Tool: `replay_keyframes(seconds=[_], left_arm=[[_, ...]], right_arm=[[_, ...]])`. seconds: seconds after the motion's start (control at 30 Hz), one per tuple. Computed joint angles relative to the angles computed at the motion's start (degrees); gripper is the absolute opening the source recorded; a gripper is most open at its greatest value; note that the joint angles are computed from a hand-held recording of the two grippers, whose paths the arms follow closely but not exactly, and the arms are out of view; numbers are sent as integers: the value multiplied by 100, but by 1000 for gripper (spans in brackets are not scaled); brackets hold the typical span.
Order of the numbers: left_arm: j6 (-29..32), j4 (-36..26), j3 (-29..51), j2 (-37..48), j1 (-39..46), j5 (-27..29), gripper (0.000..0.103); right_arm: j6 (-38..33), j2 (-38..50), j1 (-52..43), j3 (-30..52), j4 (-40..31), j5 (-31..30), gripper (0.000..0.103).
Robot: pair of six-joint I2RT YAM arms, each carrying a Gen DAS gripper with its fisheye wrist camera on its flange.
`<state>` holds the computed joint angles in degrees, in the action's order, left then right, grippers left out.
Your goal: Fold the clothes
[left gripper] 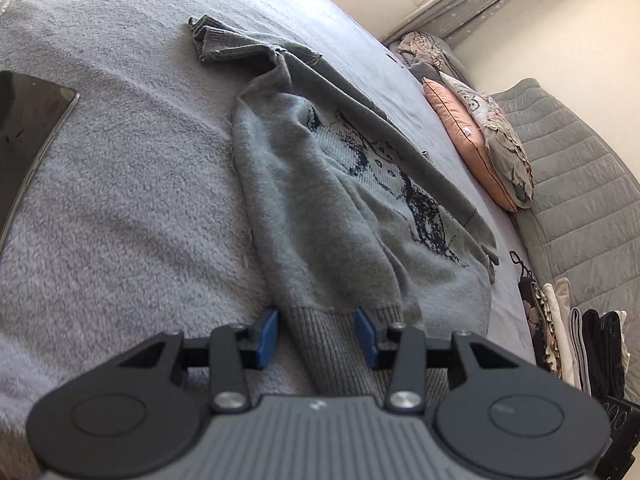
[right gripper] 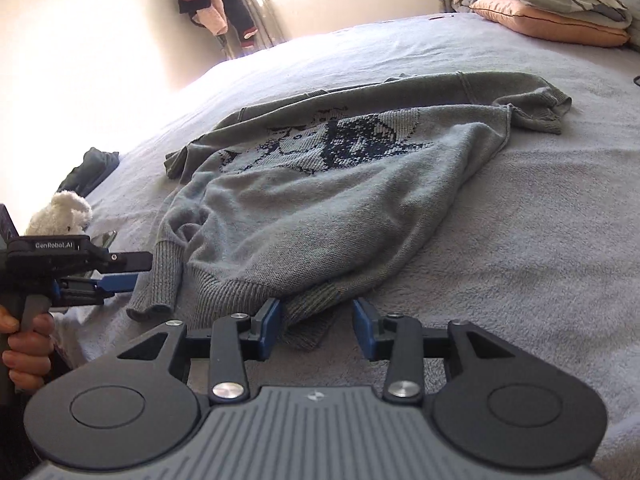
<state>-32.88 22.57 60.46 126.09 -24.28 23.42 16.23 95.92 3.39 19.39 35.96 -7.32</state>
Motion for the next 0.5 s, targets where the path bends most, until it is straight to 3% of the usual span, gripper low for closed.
replay_keyframes(seconds=[0.07, 0.13, 0.2, 0.33, 0.43, 0.5], left_arm=[[9, -52, 73, 22, -45, -92, 22], [12, -17, 62, -3, -32, -61, 12], [19, 179, -51, -90, 8, -12, 10], [-268, 919, -497, -417, 332, 442, 9], [-779, 1980, -934, -593, 709, 1182, 8], [-1080, 2878, -1281, -689, 945, 1563, 8]], right_arm=[[-269, 128, 205, 109, -6, 187, 38], [-530, 193, 371, 165, 54, 344, 8], [-643, 43, 383, 52, 282, 509, 7], [-99, -589, -229, -526, 1038, 184, 6], [1102, -699, -1519, -1389, 3146, -1374, 5], [2131, -76, -2586, -1788, 4959, -2494, 4]])
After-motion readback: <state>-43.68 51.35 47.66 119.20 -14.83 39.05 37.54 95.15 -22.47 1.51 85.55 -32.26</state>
